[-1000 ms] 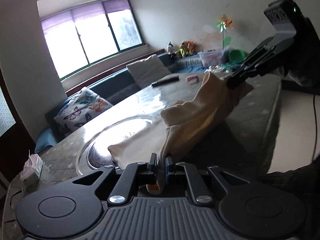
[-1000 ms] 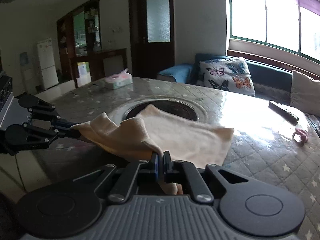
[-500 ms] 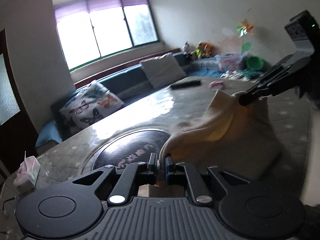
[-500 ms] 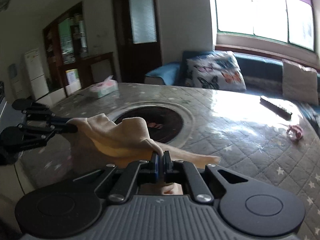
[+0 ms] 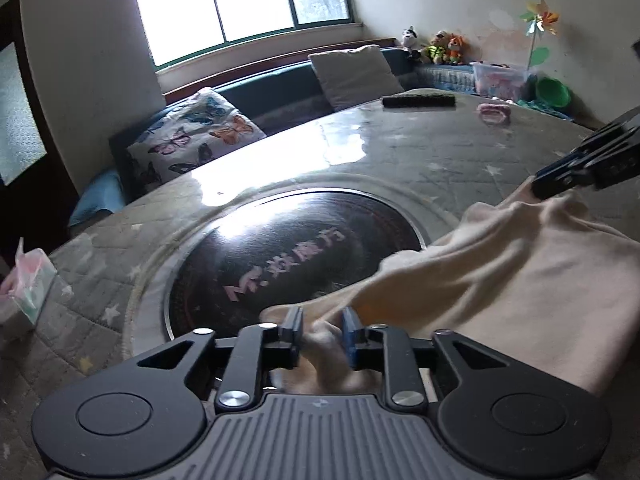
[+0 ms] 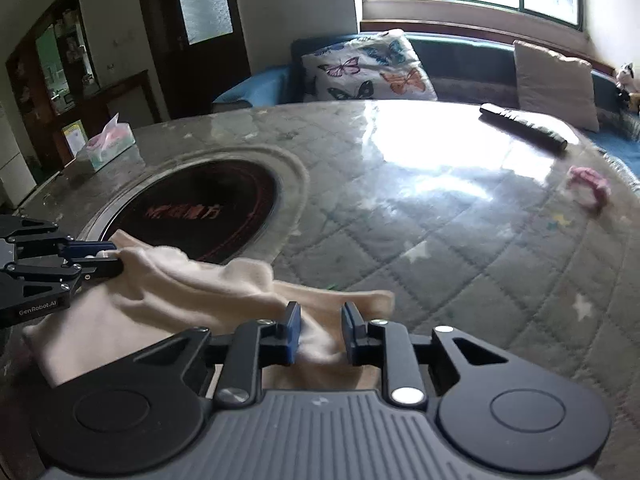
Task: Fold clothes
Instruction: 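Lay the folded side flat and open both grippers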
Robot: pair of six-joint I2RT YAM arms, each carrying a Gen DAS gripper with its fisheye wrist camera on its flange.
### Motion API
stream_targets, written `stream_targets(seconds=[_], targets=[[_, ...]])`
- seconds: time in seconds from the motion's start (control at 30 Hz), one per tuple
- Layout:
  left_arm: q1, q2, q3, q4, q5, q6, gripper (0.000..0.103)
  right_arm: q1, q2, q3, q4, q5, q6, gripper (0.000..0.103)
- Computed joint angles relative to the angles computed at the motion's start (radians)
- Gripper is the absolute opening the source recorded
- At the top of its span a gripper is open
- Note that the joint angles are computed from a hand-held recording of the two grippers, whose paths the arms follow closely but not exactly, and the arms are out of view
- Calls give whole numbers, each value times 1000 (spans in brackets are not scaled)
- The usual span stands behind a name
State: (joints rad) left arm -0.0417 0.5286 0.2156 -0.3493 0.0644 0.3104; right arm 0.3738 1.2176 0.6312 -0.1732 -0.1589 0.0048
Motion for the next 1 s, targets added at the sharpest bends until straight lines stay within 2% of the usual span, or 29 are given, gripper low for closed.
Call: stream_targets(seconds=[0.1,0.23,0.33,0.47,0.5,0.53,0.57,0.7,0.87,1.0], targets=[[38,1,15,-1,39,19,28,3,-35,24,-37,-28,-21,22],[51,-59,45,-63,90,37,29,8,6,92,-82,-135,9,22],[41,-53,76,-96,114,49,29,38,85,136,-72,-110,6,22],[-48,-65,80,-121,106,36,29,48,185,178,-59,-117,21,22],[-67,-66,81,-125,110,34,29,52,195,181,-55,-116,24,18],[-92,-65,80,-127,110,29,28,55,199,182,-52,-115,27,8],[-136,-61,78,-122,93,14,27,58,198,181,-48,-114,26,4],[-229,11,69,-51,69,-20,24,77,140,151,13,-81,21,4],[-278,245,62,136,-18,-59,24,95,156,136,89,-22,32,4],[-207,284,56,173,50,-81,26,96,226,151,95,10,36,6]])
